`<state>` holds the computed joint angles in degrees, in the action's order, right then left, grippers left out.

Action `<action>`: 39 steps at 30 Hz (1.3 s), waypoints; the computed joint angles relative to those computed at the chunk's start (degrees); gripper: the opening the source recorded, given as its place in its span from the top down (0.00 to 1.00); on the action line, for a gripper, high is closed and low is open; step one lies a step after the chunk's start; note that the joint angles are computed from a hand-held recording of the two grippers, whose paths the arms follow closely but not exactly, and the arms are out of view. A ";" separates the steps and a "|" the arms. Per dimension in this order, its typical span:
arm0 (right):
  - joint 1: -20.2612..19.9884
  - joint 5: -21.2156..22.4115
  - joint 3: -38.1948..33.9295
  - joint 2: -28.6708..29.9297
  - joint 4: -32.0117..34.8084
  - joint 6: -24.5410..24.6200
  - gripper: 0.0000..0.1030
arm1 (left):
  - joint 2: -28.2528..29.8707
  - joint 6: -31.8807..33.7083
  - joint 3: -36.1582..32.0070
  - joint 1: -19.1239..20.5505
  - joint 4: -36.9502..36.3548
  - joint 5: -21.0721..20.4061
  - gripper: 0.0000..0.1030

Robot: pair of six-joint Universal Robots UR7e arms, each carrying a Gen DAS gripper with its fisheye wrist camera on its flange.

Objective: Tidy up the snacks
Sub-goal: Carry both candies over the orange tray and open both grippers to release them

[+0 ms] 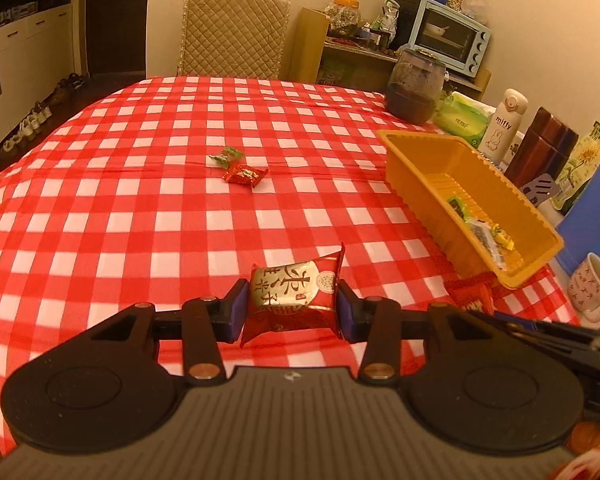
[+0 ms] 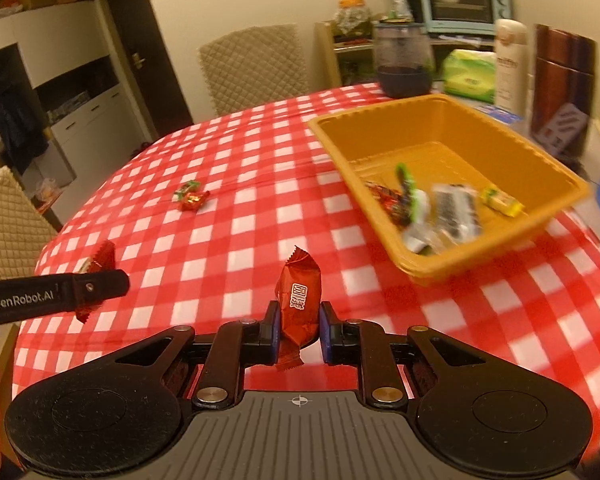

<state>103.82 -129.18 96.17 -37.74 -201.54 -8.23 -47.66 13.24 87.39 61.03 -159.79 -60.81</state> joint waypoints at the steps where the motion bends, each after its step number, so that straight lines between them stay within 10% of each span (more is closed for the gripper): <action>1: 0.22 -0.62 0.79 -0.53 -0.32 0.54 0.81 | -0.29 -0.09 0.57 -0.31 -0.10 0.19 0.60; 17: 1.65 -8.83 5.93 -7.52 -6.07 1.37 0.81 | 1.61 1.90 -0.61 -5.16 2.15 -5.09 0.60; 39: -0.97 -5.85 -1.47 -9.30 -4.25 -2.11 0.81 | 12.43 5.10 -17.27 -7.23 8.33 -10.31 0.60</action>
<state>102.86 -135.03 94.69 -47.04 -205.78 -10.34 -35.24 18.34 70.12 53.81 -151.47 -71.12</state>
